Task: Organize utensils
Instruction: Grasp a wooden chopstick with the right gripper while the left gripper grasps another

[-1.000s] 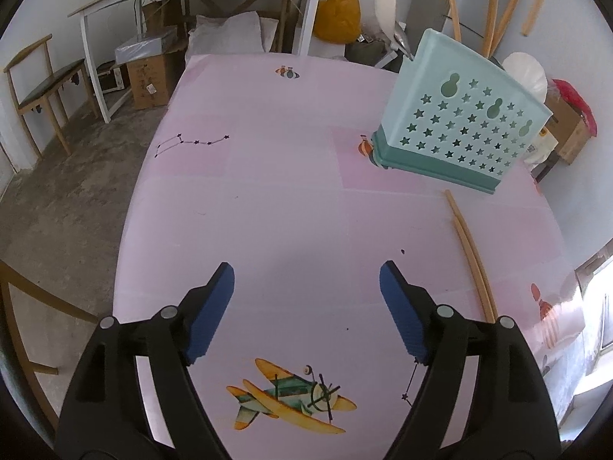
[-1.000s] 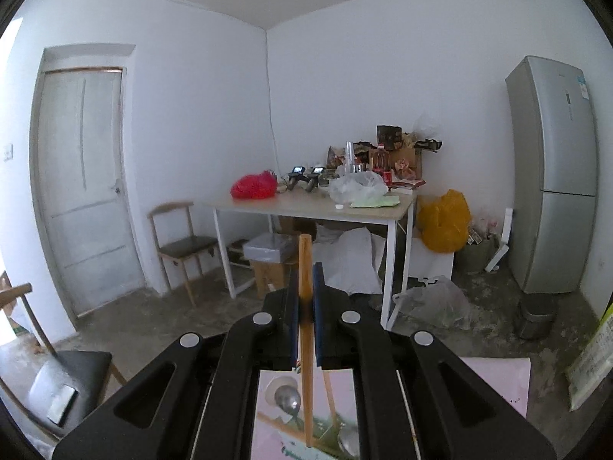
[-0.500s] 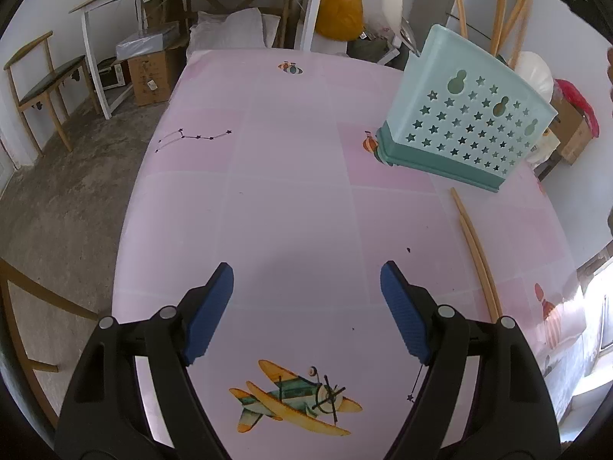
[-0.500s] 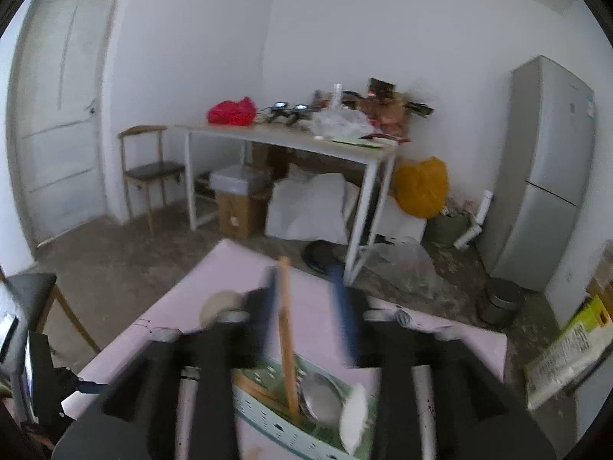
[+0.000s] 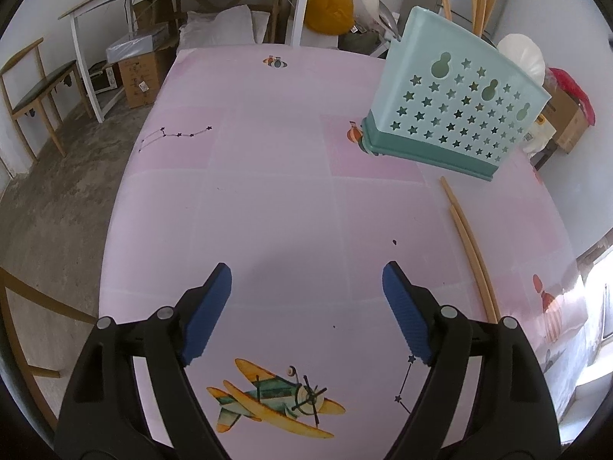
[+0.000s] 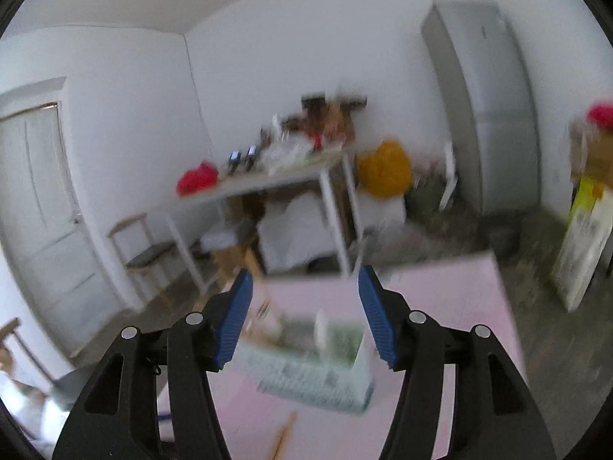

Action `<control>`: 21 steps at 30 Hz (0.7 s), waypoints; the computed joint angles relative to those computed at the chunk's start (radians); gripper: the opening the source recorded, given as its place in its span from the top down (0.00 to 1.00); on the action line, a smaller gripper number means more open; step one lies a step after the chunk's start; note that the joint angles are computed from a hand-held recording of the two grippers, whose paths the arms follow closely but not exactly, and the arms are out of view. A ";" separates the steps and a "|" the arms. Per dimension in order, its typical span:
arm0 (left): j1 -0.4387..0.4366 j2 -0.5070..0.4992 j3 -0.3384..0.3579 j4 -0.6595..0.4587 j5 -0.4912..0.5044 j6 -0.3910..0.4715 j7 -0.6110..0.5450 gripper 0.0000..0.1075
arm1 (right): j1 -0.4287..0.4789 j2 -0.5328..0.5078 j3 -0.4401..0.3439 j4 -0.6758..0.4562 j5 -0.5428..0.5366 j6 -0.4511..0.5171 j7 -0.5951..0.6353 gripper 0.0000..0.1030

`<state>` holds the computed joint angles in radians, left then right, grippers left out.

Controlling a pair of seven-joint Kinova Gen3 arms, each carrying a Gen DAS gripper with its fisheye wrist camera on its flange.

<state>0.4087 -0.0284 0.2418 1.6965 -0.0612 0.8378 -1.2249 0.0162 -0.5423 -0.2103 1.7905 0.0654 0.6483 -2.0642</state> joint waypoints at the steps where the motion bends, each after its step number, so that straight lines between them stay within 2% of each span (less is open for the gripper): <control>1: 0.000 0.000 0.000 -0.001 -0.002 0.001 0.001 0.28 | -0.029 0.004 0.009 0.014 -0.025 0.036 0.002 0.45; 4: 0.005 0.002 0.004 -0.004 -0.010 0.006 0.006 0.27 | -0.094 0.037 0.016 0.056 -0.082 0.127 0.003 0.47; 7: 0.008 0.003 0.005 -0.007 -0.012 0.012 0.005 0.26 | -0.173 0.098 0.024 0.134 -0.170 0.173 -0.023 0.63; 9: 0.011 0.003 0.006 -0.007 -0.010 0.010 0.002 0.26 | -0.186 0.129 -0.008 0.172 -0.185 0.175 -0.064 0.68; 10: 0.014 0.005 0.009 -0.009 -0.011 0.014 0.002 0.26 | -0.208 0.148 0.001 0.190 -0.207 0.172 -0.069 0.74; 12: 0.020 0.010 0.012 -0.015 -0.012 0.020 -0.003 0.26 | -0.228 0.170 0.000 0.217 -0.222 0.167 -0.095 0.79; 15: 0.028 0.010 0.015 -0.017 -0.011 0.018 -0.016 0.26 | -0.226 0.191 -0.039 0.229 -0.176 0.173 -0.154 0.82; 21: 0.045 0.019 0.021 -0.026 -0.008 0.023 -0.031 0.26 | -0.264 0.193 -0.030 0.245 -0.149 0.151 -0.183 0.87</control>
<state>0.4540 -0.0093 0.2628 1.6707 -0.0696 0.8603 -1.2564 -0.2483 -0.3491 -0.2406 2.0352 -0.0833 0.7991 -2.2467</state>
